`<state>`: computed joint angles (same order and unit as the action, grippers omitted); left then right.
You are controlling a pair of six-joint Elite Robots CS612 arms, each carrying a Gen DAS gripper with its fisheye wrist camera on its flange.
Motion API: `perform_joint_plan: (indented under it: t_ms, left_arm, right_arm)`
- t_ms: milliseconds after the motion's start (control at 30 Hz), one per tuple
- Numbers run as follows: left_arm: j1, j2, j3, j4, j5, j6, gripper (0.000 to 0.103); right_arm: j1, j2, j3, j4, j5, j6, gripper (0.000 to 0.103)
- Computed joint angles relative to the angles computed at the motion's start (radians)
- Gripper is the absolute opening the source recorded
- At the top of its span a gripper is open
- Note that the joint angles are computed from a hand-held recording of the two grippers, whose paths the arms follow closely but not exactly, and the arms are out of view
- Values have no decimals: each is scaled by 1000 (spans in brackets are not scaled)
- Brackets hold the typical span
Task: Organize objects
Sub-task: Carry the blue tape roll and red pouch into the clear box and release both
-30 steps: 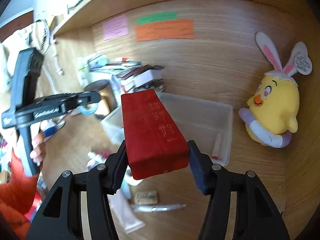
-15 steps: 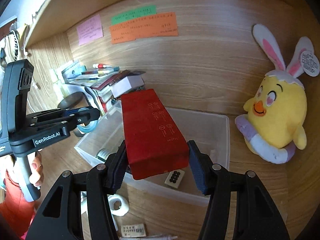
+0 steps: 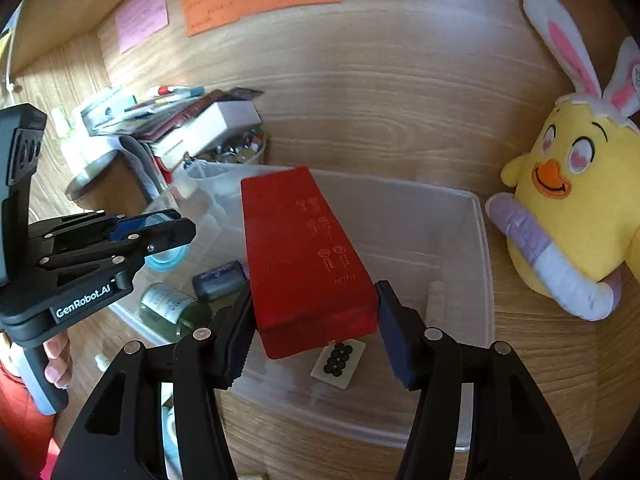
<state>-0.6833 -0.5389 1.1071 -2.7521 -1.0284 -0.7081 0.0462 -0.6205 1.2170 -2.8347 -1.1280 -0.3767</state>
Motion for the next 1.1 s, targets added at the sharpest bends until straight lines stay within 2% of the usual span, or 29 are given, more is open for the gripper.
perform_joint_plan:
  t_ms: [400, 633, 767, 867, 1033, 1100]
  left_arm:
    - [0, 6, -8, 13, -8, 8, 19]
    - [-6, -7, 12, -12, -1, 11, 46]
    - [-14, -19, 31, -45, 13, 21, 56]
    - [-21, -33, 51, -75, 25, 27, 65]
    - [-37, -58, 93, -124, 58, 34, 89]
    - [-45, -70, 112, -136, 80, 40, 93]
  right_arm:
    - [9, 18, -29, 60, -23, -14, 55]
    - [9, 14, -28, 75, -32, -17, 58]
    - [7, 5, -14, 57, -34, -27, 65]
    - [4, -8, 7, 32, -26, -25, 68]
    - [-6, -33, 46, -21, -10, -9, 74]
    - [-9, -41, 58, -39, -4, -4, 74]
